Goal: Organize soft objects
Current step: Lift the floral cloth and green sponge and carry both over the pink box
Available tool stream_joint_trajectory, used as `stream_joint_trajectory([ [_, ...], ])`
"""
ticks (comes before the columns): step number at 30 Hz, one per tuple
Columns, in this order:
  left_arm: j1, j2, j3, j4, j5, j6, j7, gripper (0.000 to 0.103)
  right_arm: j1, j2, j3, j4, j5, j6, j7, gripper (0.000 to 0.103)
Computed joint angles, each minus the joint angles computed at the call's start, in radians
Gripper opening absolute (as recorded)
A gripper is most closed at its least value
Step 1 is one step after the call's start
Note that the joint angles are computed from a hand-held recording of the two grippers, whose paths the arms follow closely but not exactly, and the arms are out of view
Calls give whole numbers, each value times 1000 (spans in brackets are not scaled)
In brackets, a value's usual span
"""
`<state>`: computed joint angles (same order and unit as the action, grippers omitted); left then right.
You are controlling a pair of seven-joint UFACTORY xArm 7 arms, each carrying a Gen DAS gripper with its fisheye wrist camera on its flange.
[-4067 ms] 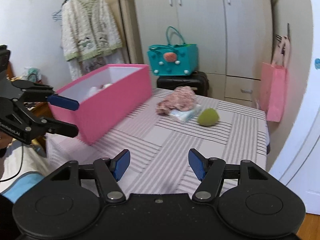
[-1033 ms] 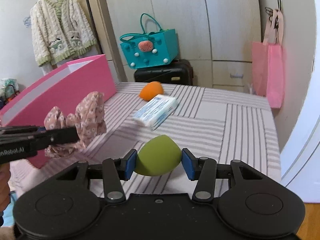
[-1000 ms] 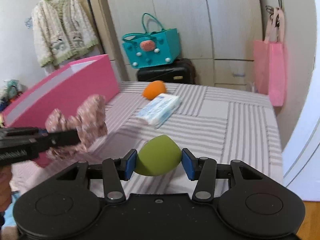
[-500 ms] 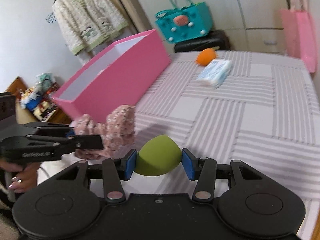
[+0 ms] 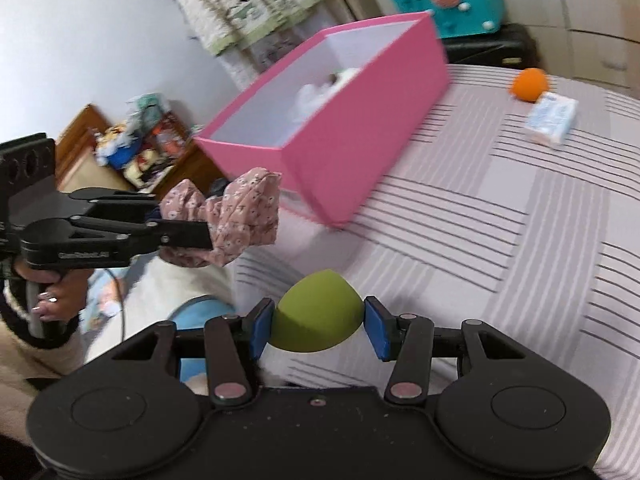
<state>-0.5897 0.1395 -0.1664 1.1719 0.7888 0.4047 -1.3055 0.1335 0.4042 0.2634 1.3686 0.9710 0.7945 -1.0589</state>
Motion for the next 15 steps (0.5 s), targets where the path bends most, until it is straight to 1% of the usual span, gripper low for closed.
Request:
stream_joint_trajectory([
  [4, 23, -81, -14, -68, -30, 14, 23, 17, 9, -8, 10, 29, -8, 35, 8, 54],
  [8, 62, -145, -43, -103, -6, 40, 21, 17, 19, -15, 17, 59, 6, 53, -13, 54],
  [11, 92, -174, -64, -110, 20, 39, 25, 17, 33, -20, 25, 76, 37, 12, -51, 54],
  [13, 112, -187, -71, -119, 18, 12, 47, 18, 42, -22, 32, 79, 71, -33, -81, 54],
  [15, 130, -192, -79, -119, 29, -7, 59, 18, 46, -13, 40, 98, 105, -51, -104, 54],
])
